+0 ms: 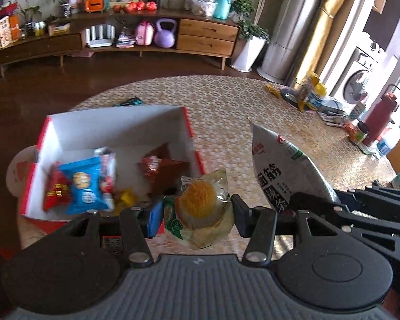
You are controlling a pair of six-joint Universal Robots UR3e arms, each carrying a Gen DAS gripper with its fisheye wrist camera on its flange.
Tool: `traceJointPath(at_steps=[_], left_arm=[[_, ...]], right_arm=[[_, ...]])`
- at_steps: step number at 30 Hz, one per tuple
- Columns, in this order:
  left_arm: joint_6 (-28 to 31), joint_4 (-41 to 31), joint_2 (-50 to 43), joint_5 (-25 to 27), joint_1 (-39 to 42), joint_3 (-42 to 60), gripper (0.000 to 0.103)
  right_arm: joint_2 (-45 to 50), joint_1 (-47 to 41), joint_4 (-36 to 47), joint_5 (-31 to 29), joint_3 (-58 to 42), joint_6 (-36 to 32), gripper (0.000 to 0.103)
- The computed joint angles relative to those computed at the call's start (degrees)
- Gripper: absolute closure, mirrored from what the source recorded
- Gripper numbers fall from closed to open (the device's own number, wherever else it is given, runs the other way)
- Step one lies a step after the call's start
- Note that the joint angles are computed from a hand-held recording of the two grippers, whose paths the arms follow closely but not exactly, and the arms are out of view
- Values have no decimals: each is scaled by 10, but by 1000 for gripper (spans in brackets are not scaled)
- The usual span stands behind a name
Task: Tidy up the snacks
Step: 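Carry the pastry and white snack bag with both tools over the box, then open both tools to drop the pastry and white bag into the box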
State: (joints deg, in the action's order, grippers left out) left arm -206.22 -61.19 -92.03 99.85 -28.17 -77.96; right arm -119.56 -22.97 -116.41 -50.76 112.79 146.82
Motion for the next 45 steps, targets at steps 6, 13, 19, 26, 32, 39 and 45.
traceJointPath(at_steps=[6,13,19,26,32,39,45], left_arm=[[28,1,72,-15,66,-72,51],[65,12,118,-36,150,-142,51],[92,46,115,-35,195,-186,51],[125,91,94,-15,235,-217,51],[152,139,65,-1,241,-240,51],[148,183,54,-9,236,-285,50],[154,206,56,-7,230,-304,50]], right_arm=[[99,117,-130,-63,-29,103,85],[217,208,-222,-117,-76,174,85],[320,262,-269,-151,-129,218,84],[393,301,-296,-172,-166,231,83],[432,324,-311,-186,-182,235,82],[452,336,-300,-209,-178,217,81],[459,350,-307,-235,-170,219,76]])
